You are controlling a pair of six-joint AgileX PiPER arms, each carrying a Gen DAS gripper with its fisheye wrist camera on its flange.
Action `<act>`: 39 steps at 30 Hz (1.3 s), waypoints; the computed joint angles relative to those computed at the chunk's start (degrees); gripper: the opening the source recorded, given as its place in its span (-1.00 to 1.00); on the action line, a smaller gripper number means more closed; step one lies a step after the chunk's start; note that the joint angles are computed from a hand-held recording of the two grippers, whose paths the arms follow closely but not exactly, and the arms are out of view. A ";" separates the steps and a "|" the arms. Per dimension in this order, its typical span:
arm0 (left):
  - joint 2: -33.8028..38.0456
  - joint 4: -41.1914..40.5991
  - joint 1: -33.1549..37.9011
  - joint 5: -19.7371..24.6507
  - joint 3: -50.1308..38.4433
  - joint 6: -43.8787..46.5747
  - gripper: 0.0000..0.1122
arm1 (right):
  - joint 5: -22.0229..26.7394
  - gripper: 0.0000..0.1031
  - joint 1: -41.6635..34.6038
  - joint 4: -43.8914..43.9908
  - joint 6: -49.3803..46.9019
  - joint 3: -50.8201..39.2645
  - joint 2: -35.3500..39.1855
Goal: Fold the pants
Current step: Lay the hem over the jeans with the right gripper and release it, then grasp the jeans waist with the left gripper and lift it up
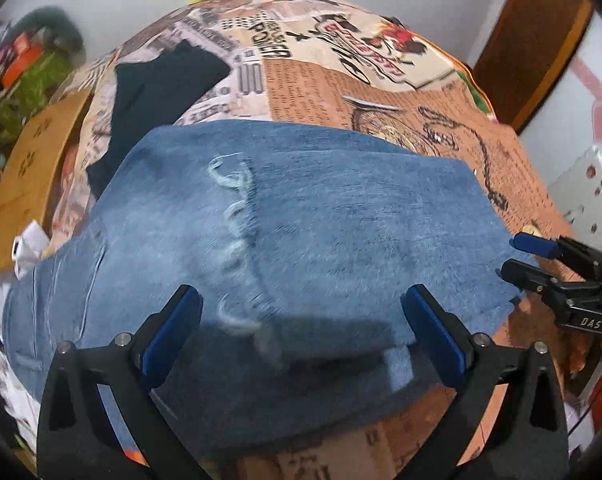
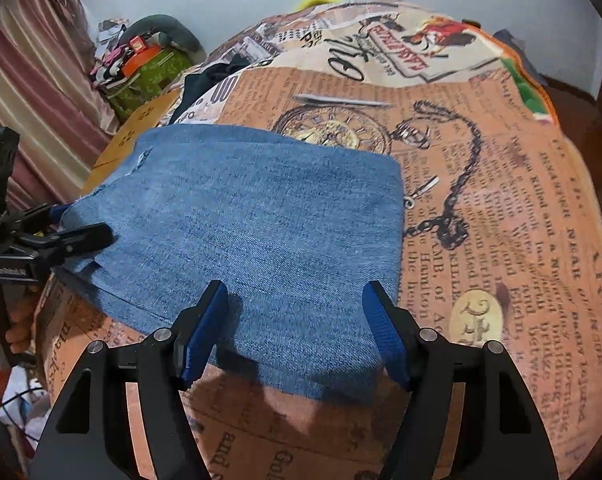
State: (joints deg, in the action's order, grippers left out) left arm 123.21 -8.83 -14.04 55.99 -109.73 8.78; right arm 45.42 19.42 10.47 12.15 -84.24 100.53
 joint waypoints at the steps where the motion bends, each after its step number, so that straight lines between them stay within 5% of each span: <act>1: -1.42 -0.43 0.73 -1.27 1.90 -0.23 0.84 | 0.43 0.28 0.20 -0.40 0.62 -0.87 -0.05; 10: -13.44 -1.08 9.56 -12.89 14.62 -2.93 0.84 | 2.03 0.28 5.11 -7.27 4.40 -11.52 1.48; 16: -16.68 -4.44 19.69 -14.17 16.91 -0.15 0.84 | 4.66 0.28 9.44 -8.17 3.81 -24.04 8.10; 27: -7.07 -22.04 40.79 1.53 15.16 8.43 0.84 | 15.08 0.28 15.59 -4.22 1.44 -45.95 25.43; 39: 5.31 -41.76 47.87 13.18 14.01 16.47 0.84 | 22.91 0.39 18.54 -6.92 2.07 -58.61 33.04</act>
